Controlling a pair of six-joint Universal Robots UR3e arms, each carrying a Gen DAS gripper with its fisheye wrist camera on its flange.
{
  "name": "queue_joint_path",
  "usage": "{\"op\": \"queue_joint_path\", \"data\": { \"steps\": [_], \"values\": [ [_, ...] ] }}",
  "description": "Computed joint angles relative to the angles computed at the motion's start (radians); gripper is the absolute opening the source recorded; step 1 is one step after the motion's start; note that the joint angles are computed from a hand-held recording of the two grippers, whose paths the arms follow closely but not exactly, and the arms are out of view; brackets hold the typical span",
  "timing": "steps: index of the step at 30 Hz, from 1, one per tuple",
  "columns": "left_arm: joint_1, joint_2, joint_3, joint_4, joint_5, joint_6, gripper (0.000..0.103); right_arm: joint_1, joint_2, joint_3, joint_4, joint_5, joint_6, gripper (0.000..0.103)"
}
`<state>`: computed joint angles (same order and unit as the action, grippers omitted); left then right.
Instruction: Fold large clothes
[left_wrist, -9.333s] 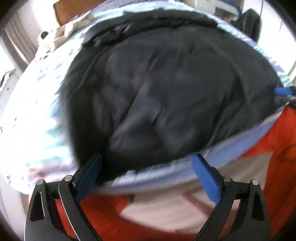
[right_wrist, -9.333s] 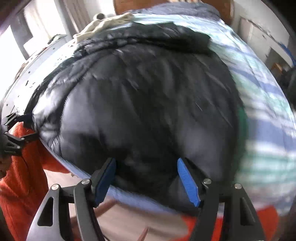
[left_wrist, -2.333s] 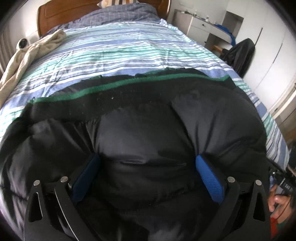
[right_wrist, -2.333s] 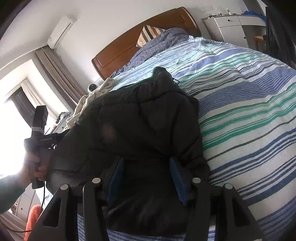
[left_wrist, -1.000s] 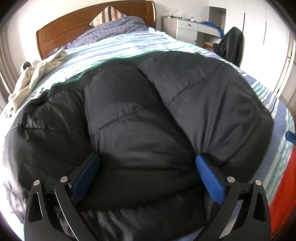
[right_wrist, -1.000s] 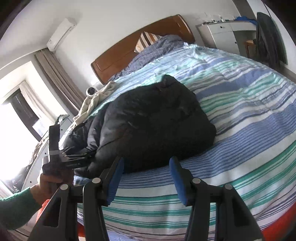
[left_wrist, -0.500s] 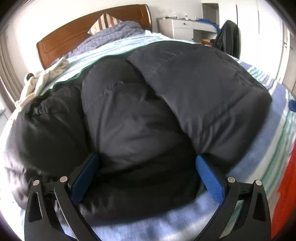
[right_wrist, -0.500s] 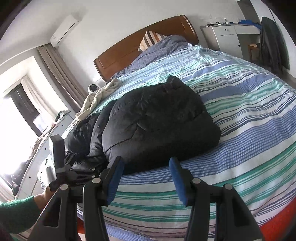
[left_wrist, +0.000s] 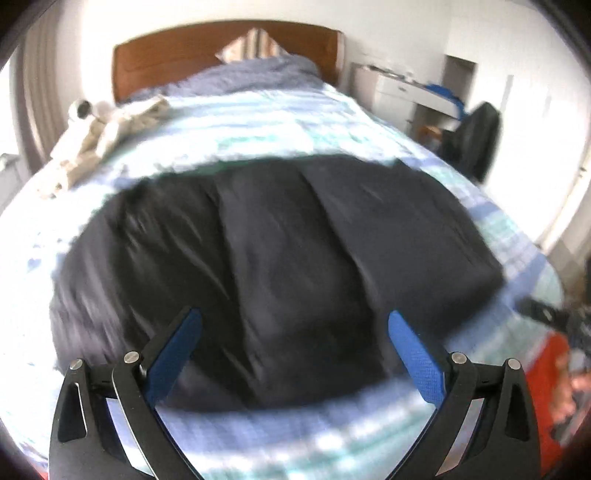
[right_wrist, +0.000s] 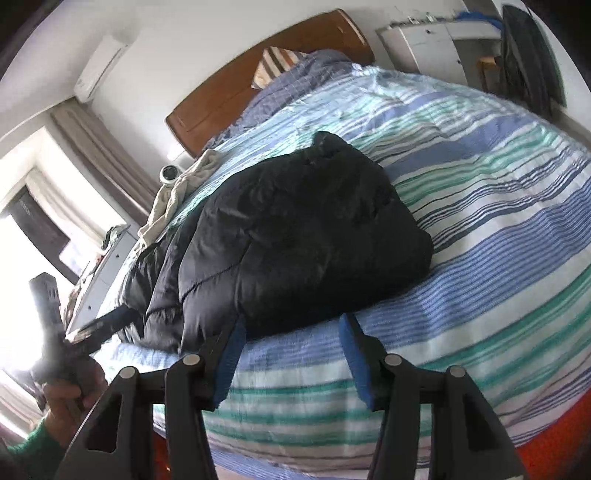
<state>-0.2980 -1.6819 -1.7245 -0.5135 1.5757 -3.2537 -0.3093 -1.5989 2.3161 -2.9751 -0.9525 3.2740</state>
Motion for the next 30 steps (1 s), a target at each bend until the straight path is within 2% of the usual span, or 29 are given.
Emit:
{"op": "queue_joint_path", "data": {
  "steps": [2,4,6,8,11,15,18,20,23,25,27,30],
  "values": [
    [0.022,-0.069,0.091,-0.032,-0.007,0.004,0.101,0.004,0.031,-0.04,0.04,-0.01,0.026,0.058],
    [0.029,-0.155,0.213,-0.124,-0.029,-0.002,0.101,0.004,0.048,-0.056,0.073,-0.018,0.049,0.058],
    [0.024,-0.22,0.278,-0.157,-0.038,0.03,0.101,-0.009,0.05,-0.037,0.074,-0.005,0.061,0.058],
    [0.006,-0.267,0.292,-0.145,0.024,0.03,0.101,-0.019,0.038,-0.011,0.071,-0.002,0.061,0.058],
    [0.038,-0.26,0.21,-0.07,-0.03,-0.005,0.102,-0.043,-0.011,0.038,0.064,-0.001,0.042,0.058],
    [0.033,-0.253,0.19,-0.05,-0.026,0.013,0.102,-0.088,-0.039,0.073,0.066,0.046,0.025,0.058],
    [0.052,-0.229,0.214,-0.107,-0.064,-0.003,0.099,-0.091,0.039,0.04,0.008,0.077,0.089,0.058],
    [0.067,-0.214,0.217,-0.097,-0.086,-0.016,0.099,-0.066,0.117,-0.016,-0.037,0.053,0.177,0.059],
    [0.064,-0.251,0.27,-0.127,-0.062,-0.006,0.099,-0.024,0.212,-0.124,0.013,-0.004,0.281,0.062],
    [0.054,-0.292,0.298,-0.162,-0.041,0.012,0.1,-0.022,0.257,-0.137,-0.049,0.021,0.343,0.065],
    [0.036,-0.311,0.266,-0.094,-0.006,0.036,0.1,-0.023,0.273,-0.136,-0.088,0.032,0.378,0.069],
    [0.023,-0.324,0.268,-0.084,0.016,0.029,0.102,-0.016,0.286,-0.127,-0.13,0.012,0.427,0.069]
  ]
}}
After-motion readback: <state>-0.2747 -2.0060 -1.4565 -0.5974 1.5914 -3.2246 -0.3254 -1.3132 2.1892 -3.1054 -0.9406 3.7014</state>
